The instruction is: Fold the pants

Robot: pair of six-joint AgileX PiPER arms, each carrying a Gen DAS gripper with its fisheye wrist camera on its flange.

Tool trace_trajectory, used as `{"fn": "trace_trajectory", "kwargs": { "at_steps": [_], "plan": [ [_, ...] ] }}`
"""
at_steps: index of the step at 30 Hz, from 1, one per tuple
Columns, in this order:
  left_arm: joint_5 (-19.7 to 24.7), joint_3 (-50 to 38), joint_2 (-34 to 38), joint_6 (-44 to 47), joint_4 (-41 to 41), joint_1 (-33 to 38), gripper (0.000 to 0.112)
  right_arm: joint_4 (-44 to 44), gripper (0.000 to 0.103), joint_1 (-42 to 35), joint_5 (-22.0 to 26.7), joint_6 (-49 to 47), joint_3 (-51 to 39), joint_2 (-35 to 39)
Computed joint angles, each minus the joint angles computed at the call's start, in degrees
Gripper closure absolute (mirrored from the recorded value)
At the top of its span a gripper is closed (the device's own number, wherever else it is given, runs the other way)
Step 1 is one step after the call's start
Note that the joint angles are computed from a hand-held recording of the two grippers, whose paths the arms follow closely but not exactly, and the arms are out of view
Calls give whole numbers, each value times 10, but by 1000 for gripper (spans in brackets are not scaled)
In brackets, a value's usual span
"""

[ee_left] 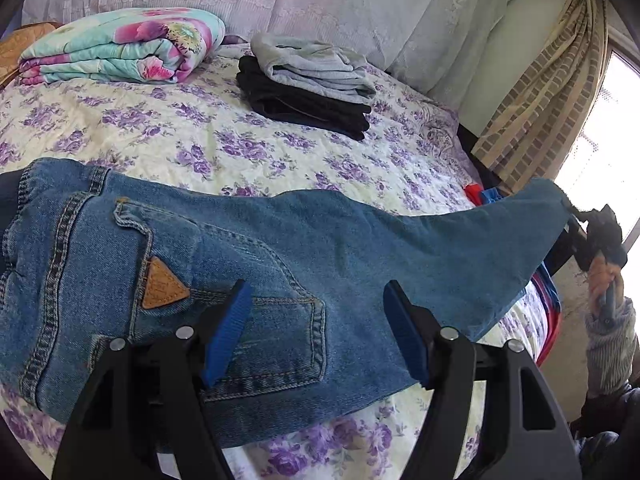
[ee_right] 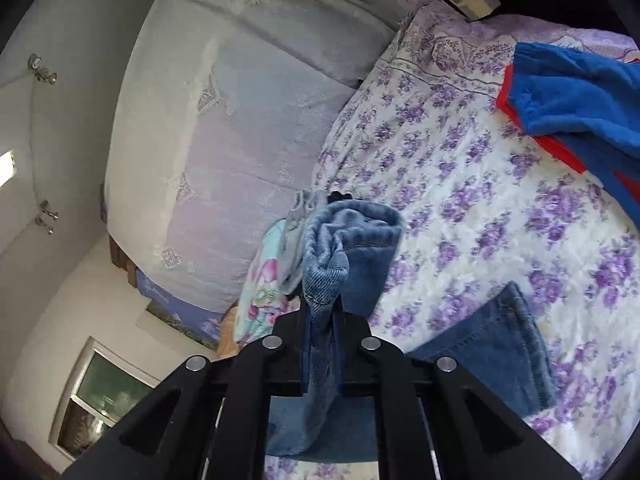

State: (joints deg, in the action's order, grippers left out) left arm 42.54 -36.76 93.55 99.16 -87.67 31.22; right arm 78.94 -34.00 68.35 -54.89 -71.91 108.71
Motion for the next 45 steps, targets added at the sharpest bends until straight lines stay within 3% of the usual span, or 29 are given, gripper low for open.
{"fn": "trace_trajectory", "kwargs": {
  "at_steps": [3, 6, 8, 11, 14, 15, 16, 17, 21, 23, 27, 31, 34, 35, 36, 38, 41, 43, 45],
  "plan": [
    [19, -1, 4, 6, 6, 11, 45, -89, 95, -40, -48, 25, 32, 64],
    [6, -3, 2, 4, 11, 0, 45, -67, 96, -76, -8, 4, 36, 138],
    [-11, -1, -4, -4, 16, -10, 45, -62, 89, -75, -22, -9, 48, 110],
    [-4, -3, -7, -21, 26, -4, 45, -70, 89, -60, -52, -13, 57, 62],
    [0, 5, -28, -47, 24, -4, 39, -94, 85, -30, -115, -22, 77, 6],
    [4, 8, -37, -52, 26, -7, 38, -112, 63, -26, -125, -27, 82, -3],
    [11, 12, -48, -51, 28, -12, 38, -121, 50, -25, -135, -25, 78, 0],
    [12, 17, -61, -49, 30, -19, 36, -127, 47, -31, -156, -17, 82, 2],
    [-14, 18, -75, -52, 30, -72, 33, -66, 52, -93, -163, -36, 114, 17],
    [-20, 10, -62, -63, 30, -95, 33, -21, 52, -87, -126, -95, 135, -3],
    [-32, 4, -53, -61, 3, -156, 33, 21, 51, 25, -52, -126, 118, 3],
    [-83, -1, -39, -73, 2, -229, 33, 29, 49, 168, -59, -81, 40, 74],
    [-116, -4, 1, -75, 2, -250, 33, 20, 50, 224, -98, -41, -15, 136],
    [-114, 3, 8, -43, -19, -247, 33, 16, 53, 229, -115, -36, -32, 155],
    [-114, 12, 6, -10, -39, -246, 33, 19, 68, 223, -120, -37, -44, 169],
    [-130, 26, -7, 12, -52, -252, 33, 29, 84, 197, -124, -35, -36, 171],
    [-124, 32, -25, -7, -39, -240, 33, 46, 78, 153, -149, -65, 23, 117],
    [-105, 27, -34, -25, -36, -230, 33, 65, 55, 132, -147, -102, 58, 84],
    [-87, 12, -34, -43, -36, -233, 31, 74, 47, 115, -122, -133, 94, 60]
  ]
}}
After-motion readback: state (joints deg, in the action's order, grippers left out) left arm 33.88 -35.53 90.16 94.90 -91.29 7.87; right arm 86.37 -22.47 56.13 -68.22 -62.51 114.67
